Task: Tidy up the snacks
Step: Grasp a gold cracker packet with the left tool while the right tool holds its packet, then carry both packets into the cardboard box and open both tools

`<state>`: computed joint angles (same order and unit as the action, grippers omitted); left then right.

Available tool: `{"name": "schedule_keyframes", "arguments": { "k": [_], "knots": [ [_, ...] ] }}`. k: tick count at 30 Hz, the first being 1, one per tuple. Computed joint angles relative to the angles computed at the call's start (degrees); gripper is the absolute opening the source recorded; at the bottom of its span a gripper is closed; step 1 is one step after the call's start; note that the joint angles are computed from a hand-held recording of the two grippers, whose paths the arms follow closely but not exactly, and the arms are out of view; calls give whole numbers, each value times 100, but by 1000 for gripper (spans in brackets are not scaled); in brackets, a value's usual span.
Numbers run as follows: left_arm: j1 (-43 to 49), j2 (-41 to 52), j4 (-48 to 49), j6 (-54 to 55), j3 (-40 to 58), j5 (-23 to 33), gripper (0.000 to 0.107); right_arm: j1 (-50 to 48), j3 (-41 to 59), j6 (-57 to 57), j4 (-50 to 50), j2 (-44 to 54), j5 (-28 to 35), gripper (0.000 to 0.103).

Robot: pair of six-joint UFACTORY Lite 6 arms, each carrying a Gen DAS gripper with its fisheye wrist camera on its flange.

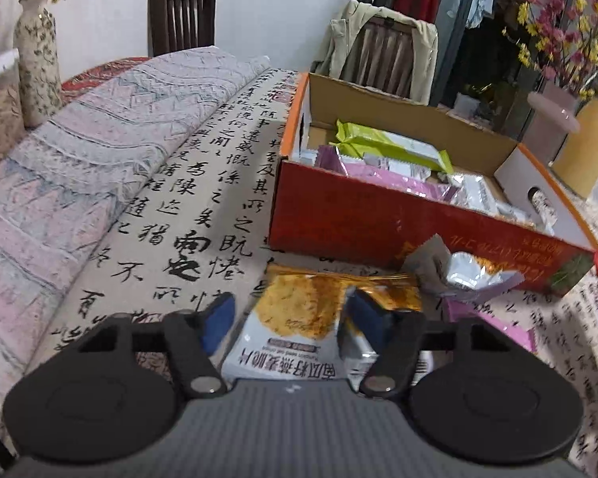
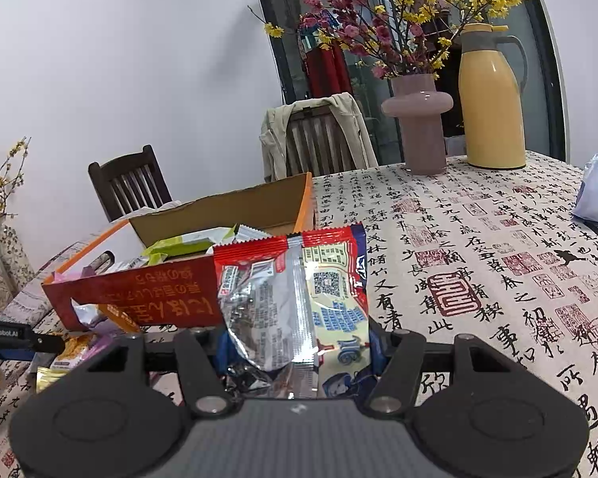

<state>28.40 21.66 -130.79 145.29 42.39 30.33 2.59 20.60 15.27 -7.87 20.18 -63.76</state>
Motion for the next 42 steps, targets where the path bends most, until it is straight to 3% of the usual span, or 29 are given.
{"name": "schedule_keyframes", "arguments": {
  "k": [8, 18, 24, 34, 42],
  "knots": [
    [139, -8, 21, -73, -83, 262, 42, 22, 47, 13, 34, -7, 84, 60],
    [252, -579, -341, 456, -648, 603, 41, 13, 26, -15, 27, 8, -18, 60],
    [241, -1254, -288, 501, -1026, 810, 41, 145, -312, -206, 257, -91, -654, 60],
    [-360, -2067, -343, 171, -851, 659, 41, 240, -163, -242, 327, -1311, 179, 60],
    [-1081, -1733, -1174, 441, -60, 300, 41, 572, 1139, -348, 424, -1120, 1004, 59]
  ]
}}
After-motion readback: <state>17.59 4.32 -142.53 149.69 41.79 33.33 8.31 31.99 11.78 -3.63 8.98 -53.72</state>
